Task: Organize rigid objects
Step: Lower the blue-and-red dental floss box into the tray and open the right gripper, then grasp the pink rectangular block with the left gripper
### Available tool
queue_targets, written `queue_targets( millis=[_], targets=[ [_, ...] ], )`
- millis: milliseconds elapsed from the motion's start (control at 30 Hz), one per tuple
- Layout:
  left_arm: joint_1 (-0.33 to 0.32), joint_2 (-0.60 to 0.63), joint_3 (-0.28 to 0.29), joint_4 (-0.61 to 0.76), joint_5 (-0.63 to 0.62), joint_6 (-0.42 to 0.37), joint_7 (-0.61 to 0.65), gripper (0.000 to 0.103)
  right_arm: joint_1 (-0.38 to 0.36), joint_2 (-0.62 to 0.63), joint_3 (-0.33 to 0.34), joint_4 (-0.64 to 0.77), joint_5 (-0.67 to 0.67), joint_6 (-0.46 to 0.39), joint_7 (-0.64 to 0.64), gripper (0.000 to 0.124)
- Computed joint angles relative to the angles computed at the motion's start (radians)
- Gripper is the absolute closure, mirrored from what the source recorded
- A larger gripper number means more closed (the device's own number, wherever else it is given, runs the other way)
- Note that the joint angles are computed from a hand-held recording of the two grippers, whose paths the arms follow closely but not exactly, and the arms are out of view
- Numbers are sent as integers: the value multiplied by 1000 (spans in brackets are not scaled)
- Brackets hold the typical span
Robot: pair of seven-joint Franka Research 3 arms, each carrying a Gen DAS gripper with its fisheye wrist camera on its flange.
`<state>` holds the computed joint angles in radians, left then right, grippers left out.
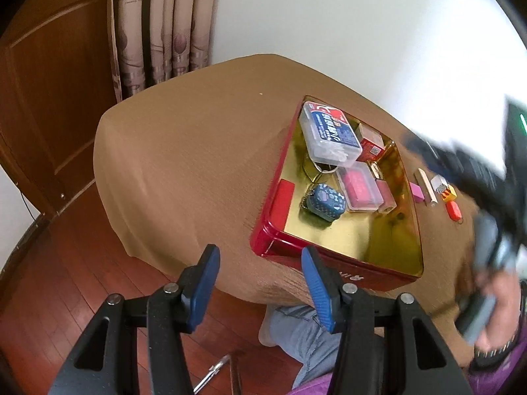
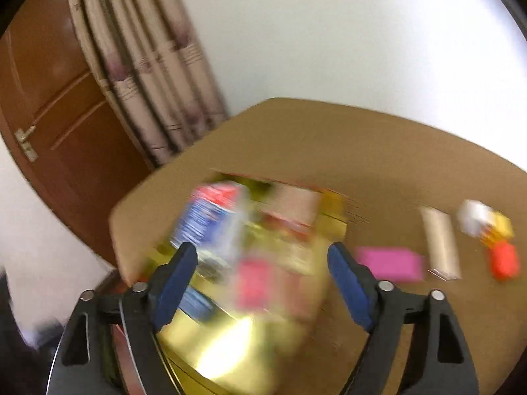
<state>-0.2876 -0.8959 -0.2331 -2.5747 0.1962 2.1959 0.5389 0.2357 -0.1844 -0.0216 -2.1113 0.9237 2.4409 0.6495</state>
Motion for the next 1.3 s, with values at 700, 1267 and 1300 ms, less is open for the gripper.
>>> queue_targets(
  millis=[700,1267,1300],
  targets=[
    [-205,482,78,430,-31,174,736,50,-386,146,-176,-17,-114,47,-80,35],
    [-100,1101,-36,1091,30,-272,1154,50,-444,165,-168,38,6,-156,-152,28],
    [-96,1122,-35,1112,33,-285,1159,50,-446,166,-168,40,8,-161,-151,28]
  ],
)
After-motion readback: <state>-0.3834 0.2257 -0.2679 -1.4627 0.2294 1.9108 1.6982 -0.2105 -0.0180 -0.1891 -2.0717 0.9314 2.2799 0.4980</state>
